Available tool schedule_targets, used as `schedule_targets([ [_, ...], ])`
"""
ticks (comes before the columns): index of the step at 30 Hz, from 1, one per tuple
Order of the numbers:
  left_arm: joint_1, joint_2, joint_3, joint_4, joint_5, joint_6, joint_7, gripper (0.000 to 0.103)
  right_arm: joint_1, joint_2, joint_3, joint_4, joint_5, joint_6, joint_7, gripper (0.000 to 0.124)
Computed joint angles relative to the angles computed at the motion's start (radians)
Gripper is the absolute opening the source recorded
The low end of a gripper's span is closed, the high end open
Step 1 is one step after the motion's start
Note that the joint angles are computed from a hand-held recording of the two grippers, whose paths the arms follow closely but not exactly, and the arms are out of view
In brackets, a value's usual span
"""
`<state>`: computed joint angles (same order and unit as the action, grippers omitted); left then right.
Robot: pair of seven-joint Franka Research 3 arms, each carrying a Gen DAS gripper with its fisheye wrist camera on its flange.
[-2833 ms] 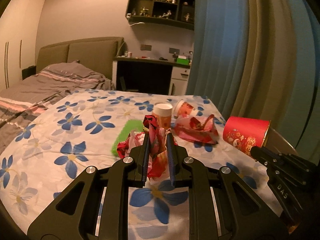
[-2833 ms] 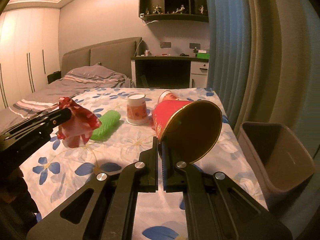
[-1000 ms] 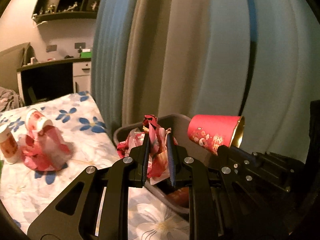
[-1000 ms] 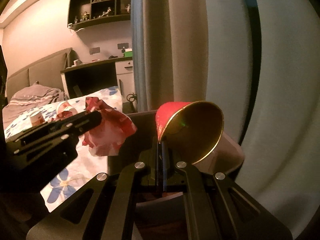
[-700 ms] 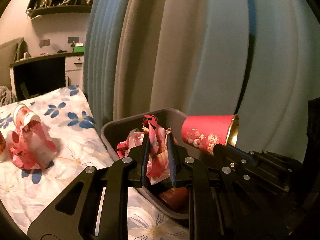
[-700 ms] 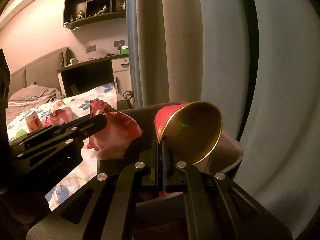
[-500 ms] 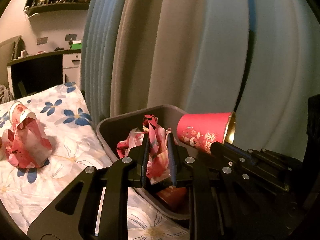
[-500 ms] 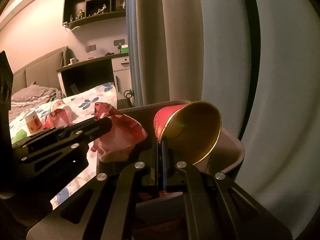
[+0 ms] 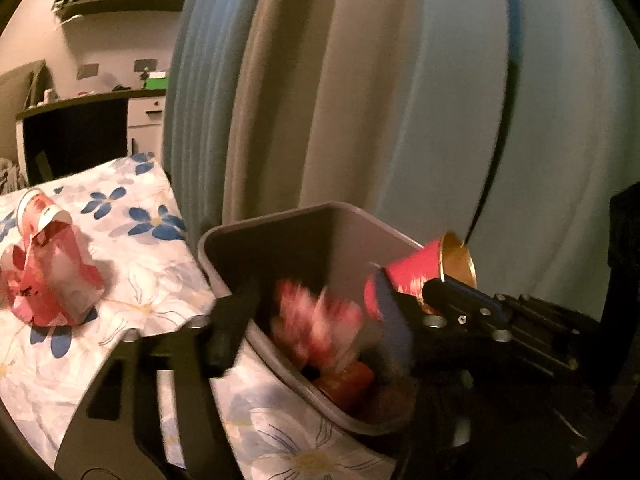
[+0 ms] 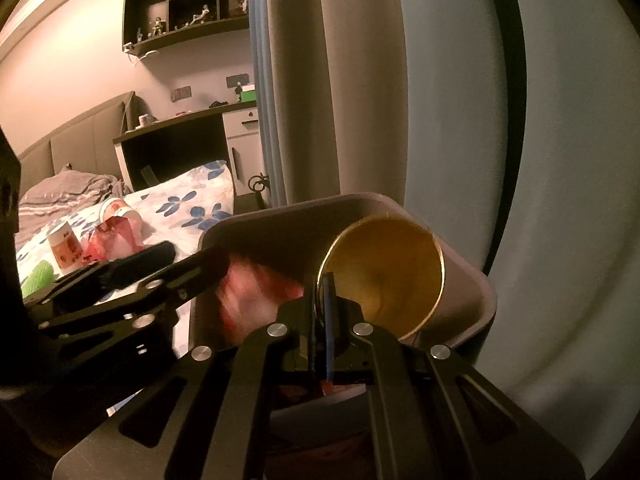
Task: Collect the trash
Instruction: 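Move both tools back over the remaining trash on the bed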
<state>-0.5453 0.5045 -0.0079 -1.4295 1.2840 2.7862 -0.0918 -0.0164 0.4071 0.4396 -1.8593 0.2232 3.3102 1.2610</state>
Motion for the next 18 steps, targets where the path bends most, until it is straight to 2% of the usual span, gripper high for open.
schedule_targets([
  [1,-0.006,-0.010,0.008,-0.012,0.013,-0.008,-0.027,0.074,0.010,0.003,-0.010,0.008,0.001,-0.007,0.002,0.004],
  [4,-0.007,-0.040,0.011,-0.047,0.050,-0.028,-0.090,0.082,-0.001,0.005,0.002,0.012,0.006,-0.020,-0.005,0.008],
  [7,-0.007,-0.083,0.001,-0.098,0.087,-0.094,-0.152,0.090,-0.013,0.000,0.018,0.004,0.015,-0.013,-0.017,0.025],
  [8,-0.001,-0.095,-0.008,-0.113,0.093,-0.111,-0.167,0.091,-0.017,0.000,0.023,0.002,0.016,-0.011,-0.019,0.032],
  [11,0.020,-0.140,-0.039,-0.165,0.088,-0.186,-0.204,0.096,-0.026,-0.009,0.032,-0.011,0.018,-0.004,-0.017,0.034],
  [18,0.060,-0.251,-0.118,-0.291,0.069,-0.353,-0.239,0.097,0.031,-0.028,-0.021,-0.030,0.018,0.023,0.017,0.063],
])
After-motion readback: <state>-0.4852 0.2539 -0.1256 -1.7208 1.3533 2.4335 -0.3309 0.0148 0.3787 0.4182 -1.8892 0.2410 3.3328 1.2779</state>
